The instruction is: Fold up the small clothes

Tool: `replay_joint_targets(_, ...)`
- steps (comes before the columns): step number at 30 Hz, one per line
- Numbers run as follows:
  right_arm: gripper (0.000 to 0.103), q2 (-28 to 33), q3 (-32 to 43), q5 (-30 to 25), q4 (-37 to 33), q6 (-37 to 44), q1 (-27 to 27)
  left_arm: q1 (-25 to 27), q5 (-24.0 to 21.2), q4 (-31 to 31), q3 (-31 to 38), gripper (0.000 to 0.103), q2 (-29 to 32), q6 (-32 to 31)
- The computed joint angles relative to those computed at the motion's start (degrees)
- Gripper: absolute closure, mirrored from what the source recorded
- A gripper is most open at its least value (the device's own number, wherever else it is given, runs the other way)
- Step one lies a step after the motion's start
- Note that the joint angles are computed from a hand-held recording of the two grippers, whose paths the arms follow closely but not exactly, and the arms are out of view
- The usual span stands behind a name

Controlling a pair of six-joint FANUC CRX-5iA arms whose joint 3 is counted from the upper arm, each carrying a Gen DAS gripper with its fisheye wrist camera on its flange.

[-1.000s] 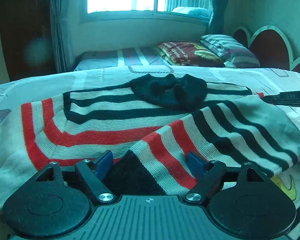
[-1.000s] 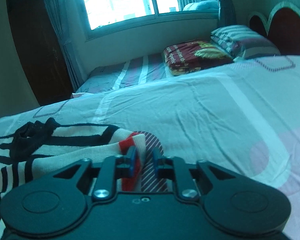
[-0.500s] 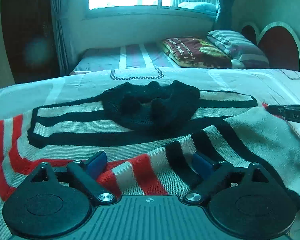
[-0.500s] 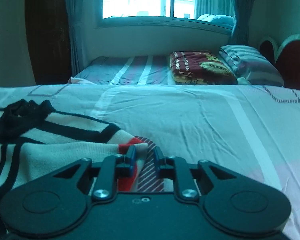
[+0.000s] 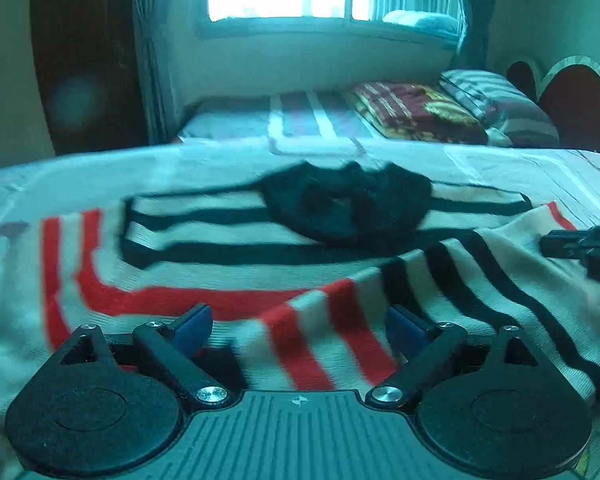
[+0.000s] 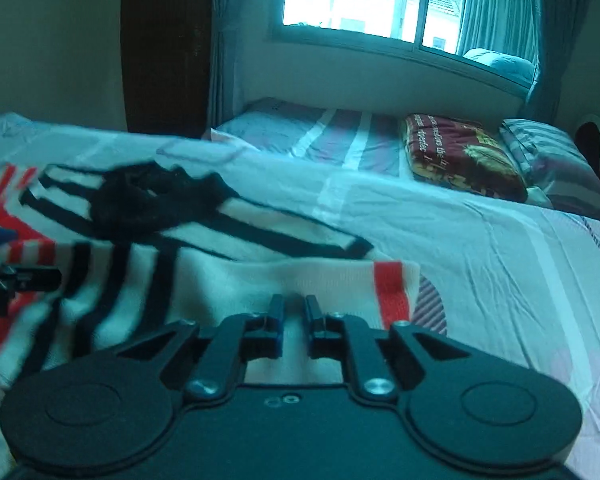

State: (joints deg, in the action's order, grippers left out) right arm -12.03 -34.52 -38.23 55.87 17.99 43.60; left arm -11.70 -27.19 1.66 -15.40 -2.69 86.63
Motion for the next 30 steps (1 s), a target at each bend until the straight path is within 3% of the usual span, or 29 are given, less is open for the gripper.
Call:
replay_joint_targets(2,0.089,-0.81,-0.87,1.36,3.17,-1.80,1.04,1.29,0.40,1.03,-1.33,0.010,-1.39,-0.02)
replay_joint_targets(5,0.089,1.75,0.47,2.04,3.35,-1.95,2.03,2.03,-1.80,-2.14,-0.35,0.010,-1.02,3.59)
replay_joint_targets(7,0.089,4.65,1.67,0.73,1.08,-1.53,2.38,3.24,-0.18,1.18,-2.36,0.010,-1.11,1.17)
replay_joint_targets(8,0.089,4.17,0.09,2.83,3.64,-5.31,1.36,3.57,0.75,2.24,-3.18,0.010,-1.27,0.21)
replay_joint_targets(11,0.089,4.45,1.69,1.12,0.73,-4.54,2.05,3.78,0.25,2.50,-3.13,0.010,-1.35,-0.59)
replay_joint_targets(13,0.089,3.70,2.29,0.62,-0.92,-3.76,2.41,3.11,-1.86,-2.41,-1.24,0.010,-1.88,3.96)
replay_joint_targets(16,0.089,1.83,0.79,2.43,3.90,-8.86,1.67,1.66,-2.55,-11.26,0.32,0.010,-3.20,10.79)
replay_joint_targets(20,0.086,3.88,2.63,6.77,1.03,-5.43,1.88,2.89,-3.98,-10.10,0.74,0.010,-1.66,11.53)
replay_joint_targets(22,0.086,7.30,4.37,6.43,-1.77,-2.76,2.70,4.66,-1.69,-5.30,-1.56,0.007,-1.87,9.97)
replay_joint_targets(24,0.086,7.78,4.14,5.45,1.43,-5.23,3.10,4.84,-1.61,-4.80,-1.69,0.007,-1.85,9.34)
replay_joint_targets(26,0.089,6.52,4.94,5.28,-2.44,-2.44,3.20,5.11,-1.07,-3.99,-2.33,0.007,-2.12,7.96)
replay_joint_targets(30,0.088,3.32,1.40,2.26,5.35,-11.39,-0.44,5.68,0.22,-2.66,-3.89,0.007,-3.00,6.11)
